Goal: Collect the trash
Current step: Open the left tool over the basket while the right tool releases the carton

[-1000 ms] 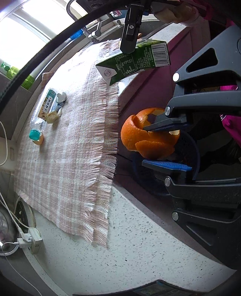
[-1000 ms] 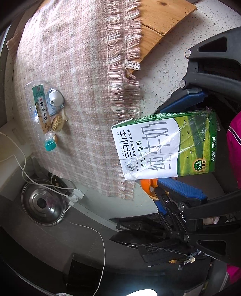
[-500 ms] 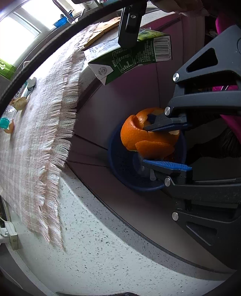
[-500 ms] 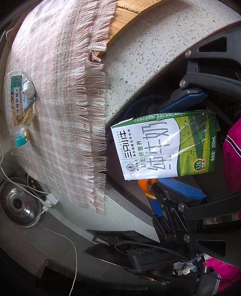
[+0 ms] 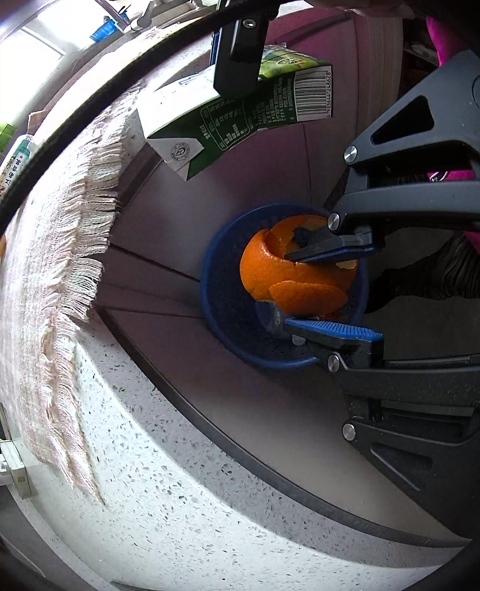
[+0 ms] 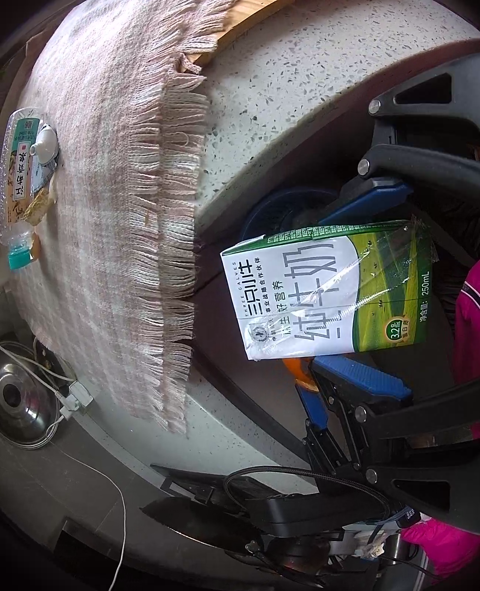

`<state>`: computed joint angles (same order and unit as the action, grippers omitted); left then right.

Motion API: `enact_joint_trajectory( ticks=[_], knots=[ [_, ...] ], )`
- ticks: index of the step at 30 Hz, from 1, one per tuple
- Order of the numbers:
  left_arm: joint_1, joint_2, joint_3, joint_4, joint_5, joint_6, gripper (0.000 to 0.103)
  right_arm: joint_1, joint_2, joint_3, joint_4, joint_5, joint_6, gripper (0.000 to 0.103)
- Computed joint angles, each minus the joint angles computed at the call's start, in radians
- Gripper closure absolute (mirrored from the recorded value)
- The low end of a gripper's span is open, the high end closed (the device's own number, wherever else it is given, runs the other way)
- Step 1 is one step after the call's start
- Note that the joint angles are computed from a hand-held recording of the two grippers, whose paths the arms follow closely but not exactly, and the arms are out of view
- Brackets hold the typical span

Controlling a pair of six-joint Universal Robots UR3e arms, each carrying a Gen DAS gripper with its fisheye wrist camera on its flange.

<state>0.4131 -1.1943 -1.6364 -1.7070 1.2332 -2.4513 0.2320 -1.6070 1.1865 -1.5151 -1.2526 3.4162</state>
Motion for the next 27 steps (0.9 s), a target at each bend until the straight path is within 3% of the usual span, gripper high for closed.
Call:
enact_joint_trajectory(
  ticks=[10,21,24,27],
  knots=[
    [-0.043,0.011,-0.08,0.101,0.025,-0.039,0.075,0.023,0.032,-0.005,-0.023,-0.017,0.01,0.03],
    [-0.067,-0.034,-0.011,0.104,0.032,-0.05,0.075,0.036,0.077,-0.048,-0.032,-0.017,0.015,0.028],
    [-0.067,-0.028,-0.009,0.098,0.029,-0.046,0.069,0.027,0.073,-0.046,-0.032,-0.005,0.009,0.029],
    [-0.071,-0.022,-0.011,0.111,0.029,-0.051,0.054,0.026,0.075,-0.055,-0.031,-0.009,0.008,0.027]
  ],
)
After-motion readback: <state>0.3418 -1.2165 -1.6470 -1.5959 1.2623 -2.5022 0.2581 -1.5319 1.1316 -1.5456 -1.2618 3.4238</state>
